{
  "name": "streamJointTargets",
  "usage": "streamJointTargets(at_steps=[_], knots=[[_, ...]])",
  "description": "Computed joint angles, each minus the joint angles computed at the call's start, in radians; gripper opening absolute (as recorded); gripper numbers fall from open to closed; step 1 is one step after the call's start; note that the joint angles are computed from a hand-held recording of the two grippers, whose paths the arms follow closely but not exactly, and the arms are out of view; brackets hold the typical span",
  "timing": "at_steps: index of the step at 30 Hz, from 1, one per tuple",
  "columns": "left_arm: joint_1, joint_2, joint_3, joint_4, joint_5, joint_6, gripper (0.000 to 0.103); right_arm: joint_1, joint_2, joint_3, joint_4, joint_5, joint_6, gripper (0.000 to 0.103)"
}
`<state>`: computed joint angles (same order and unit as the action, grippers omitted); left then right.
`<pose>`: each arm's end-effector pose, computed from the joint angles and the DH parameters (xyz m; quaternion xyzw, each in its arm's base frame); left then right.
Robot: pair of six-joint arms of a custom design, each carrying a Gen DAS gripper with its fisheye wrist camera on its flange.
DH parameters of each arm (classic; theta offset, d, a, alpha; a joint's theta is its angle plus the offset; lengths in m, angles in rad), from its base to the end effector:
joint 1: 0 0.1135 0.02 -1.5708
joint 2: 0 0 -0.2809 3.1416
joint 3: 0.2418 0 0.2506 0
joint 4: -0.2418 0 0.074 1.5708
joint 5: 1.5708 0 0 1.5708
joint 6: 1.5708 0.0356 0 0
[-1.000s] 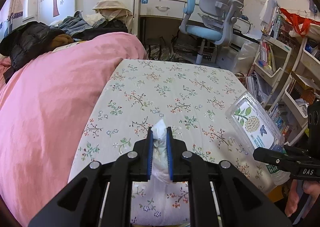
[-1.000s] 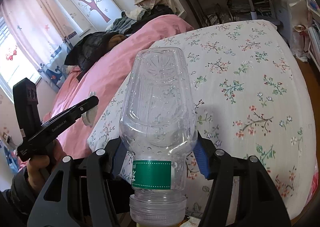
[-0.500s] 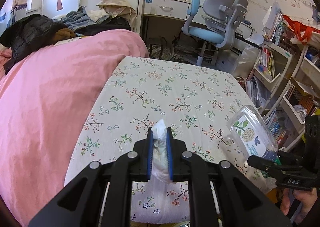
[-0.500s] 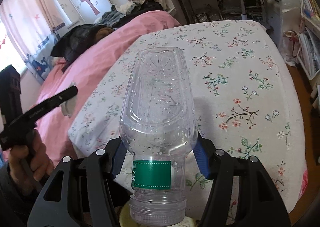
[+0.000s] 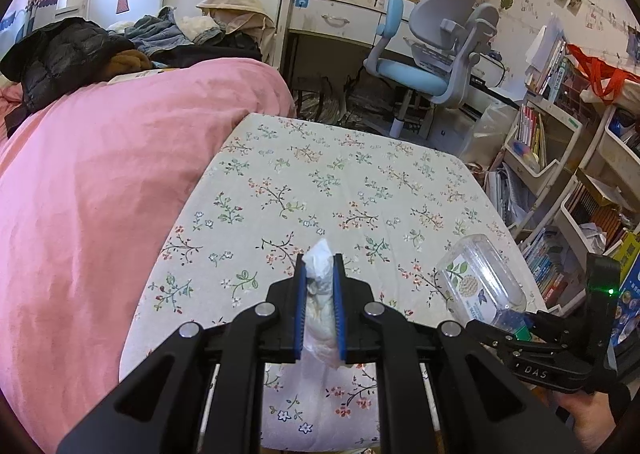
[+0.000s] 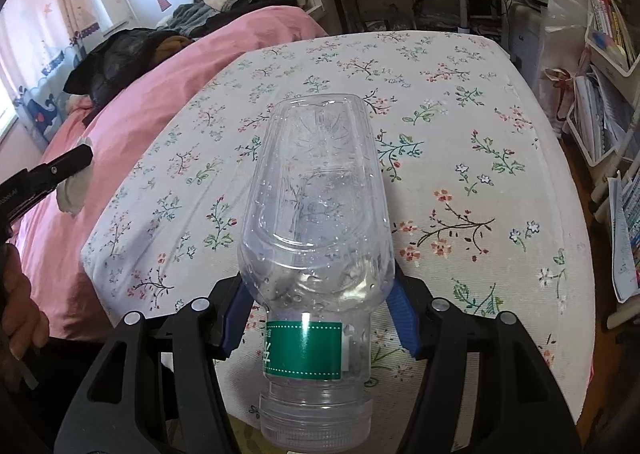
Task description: Collect trash
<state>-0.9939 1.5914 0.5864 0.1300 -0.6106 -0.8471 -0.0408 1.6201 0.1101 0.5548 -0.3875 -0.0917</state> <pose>0.1660 -0.2177 0.1419 -0.0364 0.9017 -0.0877 0.4218 0.1707 0.0065 0.0675 -0.0821 0.9334 0.1634 0.3088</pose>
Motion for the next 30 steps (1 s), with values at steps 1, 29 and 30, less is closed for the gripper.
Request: streamJointTargets(at_steps=[1,29,30], knots=[[0.000,0.000,0.001,0.000,-0.001,-0.001,0.013,0.002,-0.001,-0.001,0.001,0.003,0.000,0.058],[0.000,-0.054,-0.035,0.035,-0.004,-0.007,0.013,0.165,0.004,0.010,0.094,0.182,0.079,0.077],[-0.001,-0.054,-0.035,0.034,-0.004,-0.007,0.013,0.165,0.008,0.009,0.097,0.182,0.079,0.077]])
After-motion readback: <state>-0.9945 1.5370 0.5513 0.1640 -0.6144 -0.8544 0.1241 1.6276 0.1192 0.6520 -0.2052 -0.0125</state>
